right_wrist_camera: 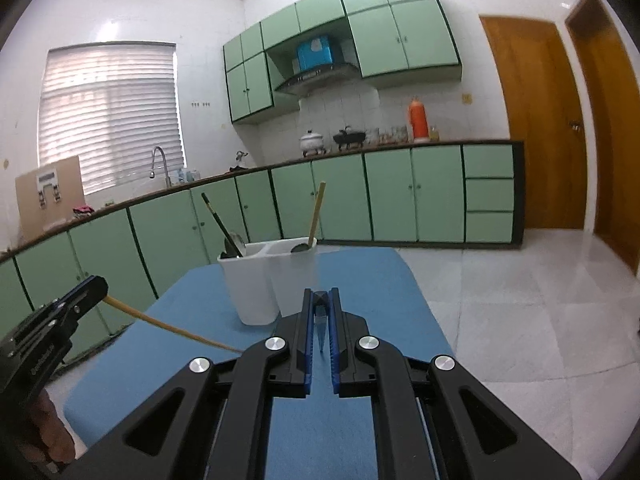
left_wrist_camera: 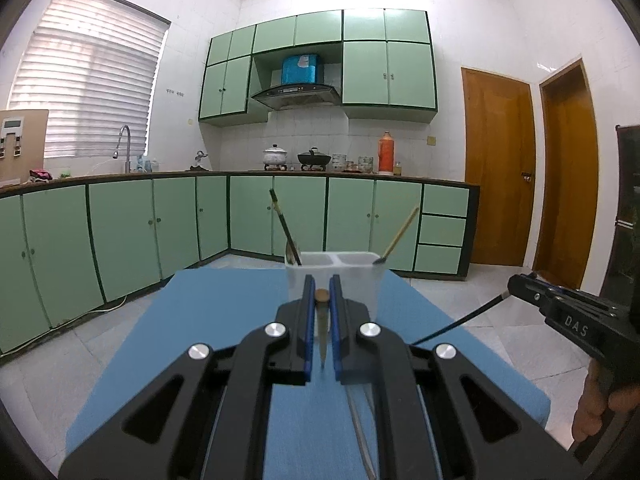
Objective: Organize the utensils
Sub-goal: 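Carry both chopsticks over the white holder and lower them in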
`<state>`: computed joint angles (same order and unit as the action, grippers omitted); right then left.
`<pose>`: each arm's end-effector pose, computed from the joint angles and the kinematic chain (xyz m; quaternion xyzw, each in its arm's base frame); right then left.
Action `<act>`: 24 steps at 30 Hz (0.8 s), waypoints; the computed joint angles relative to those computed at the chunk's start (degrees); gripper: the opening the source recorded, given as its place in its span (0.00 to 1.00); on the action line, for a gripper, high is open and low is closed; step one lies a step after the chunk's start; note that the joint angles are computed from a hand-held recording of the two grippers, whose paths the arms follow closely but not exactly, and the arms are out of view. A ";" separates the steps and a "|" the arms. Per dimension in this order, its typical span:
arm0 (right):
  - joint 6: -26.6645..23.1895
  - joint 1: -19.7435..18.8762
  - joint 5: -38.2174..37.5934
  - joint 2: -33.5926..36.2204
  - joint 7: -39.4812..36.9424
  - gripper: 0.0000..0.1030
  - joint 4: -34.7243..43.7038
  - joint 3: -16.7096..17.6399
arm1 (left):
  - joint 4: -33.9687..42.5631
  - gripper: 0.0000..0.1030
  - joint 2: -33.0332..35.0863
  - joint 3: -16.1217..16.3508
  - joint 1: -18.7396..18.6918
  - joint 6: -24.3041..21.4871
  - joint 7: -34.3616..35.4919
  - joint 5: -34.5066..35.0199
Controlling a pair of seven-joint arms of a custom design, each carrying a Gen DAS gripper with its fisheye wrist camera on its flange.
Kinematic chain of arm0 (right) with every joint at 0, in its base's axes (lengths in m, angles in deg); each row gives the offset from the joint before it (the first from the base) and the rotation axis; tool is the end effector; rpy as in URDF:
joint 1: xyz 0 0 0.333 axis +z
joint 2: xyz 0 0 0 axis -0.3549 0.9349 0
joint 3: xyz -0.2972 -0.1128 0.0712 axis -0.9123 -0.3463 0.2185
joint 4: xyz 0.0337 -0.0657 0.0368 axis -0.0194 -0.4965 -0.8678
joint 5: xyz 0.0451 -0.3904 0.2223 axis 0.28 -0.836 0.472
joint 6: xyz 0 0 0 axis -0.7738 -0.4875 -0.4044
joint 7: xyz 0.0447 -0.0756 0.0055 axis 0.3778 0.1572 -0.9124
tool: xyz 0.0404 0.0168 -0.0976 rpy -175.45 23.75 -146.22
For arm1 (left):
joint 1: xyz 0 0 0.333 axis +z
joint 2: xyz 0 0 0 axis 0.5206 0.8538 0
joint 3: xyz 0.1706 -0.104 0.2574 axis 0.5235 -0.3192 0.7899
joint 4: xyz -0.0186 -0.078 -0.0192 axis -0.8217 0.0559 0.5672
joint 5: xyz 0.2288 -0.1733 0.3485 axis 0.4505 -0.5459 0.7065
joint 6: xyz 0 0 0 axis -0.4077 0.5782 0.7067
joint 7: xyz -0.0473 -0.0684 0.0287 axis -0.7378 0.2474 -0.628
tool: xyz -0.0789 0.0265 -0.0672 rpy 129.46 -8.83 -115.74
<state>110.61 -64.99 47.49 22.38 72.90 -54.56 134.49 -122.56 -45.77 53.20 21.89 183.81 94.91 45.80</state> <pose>0.4434 0.3417 0.4926 -0.4652 0.6575 -0.4054 0.4325 0.5000 -0.2421 0.5137 -0.4183 0.6512 -0.5429 0.3261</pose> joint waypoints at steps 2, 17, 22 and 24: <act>0.30 -0.36 -0.50 2.56 -1.51 0.07 1.05 -0.87 | 1.21 0.06 -0.01 1.43 -0.59 -1.39 -3.07 3.14; 0.64 -3.39 -3.33 9.49 -9.93 0.07 7.89 -2.88 | 9.74 0.06 1.41 7.91 -0.66 -4.29 -27.77 29.31; 1.18 -4.66 -3.24 10.09 -11.90 0.07 9.56 -2.63 | 13.58 0.06 2.52 9.09 -0.17 -5.03 -36.50 38.70; 1.92 -5.41 -2.99 10.06 -12.57 0.07 10.33 -2.55 | 14.37 0.06 2.75 8.56 0.73 -4.65 -36.99 39.19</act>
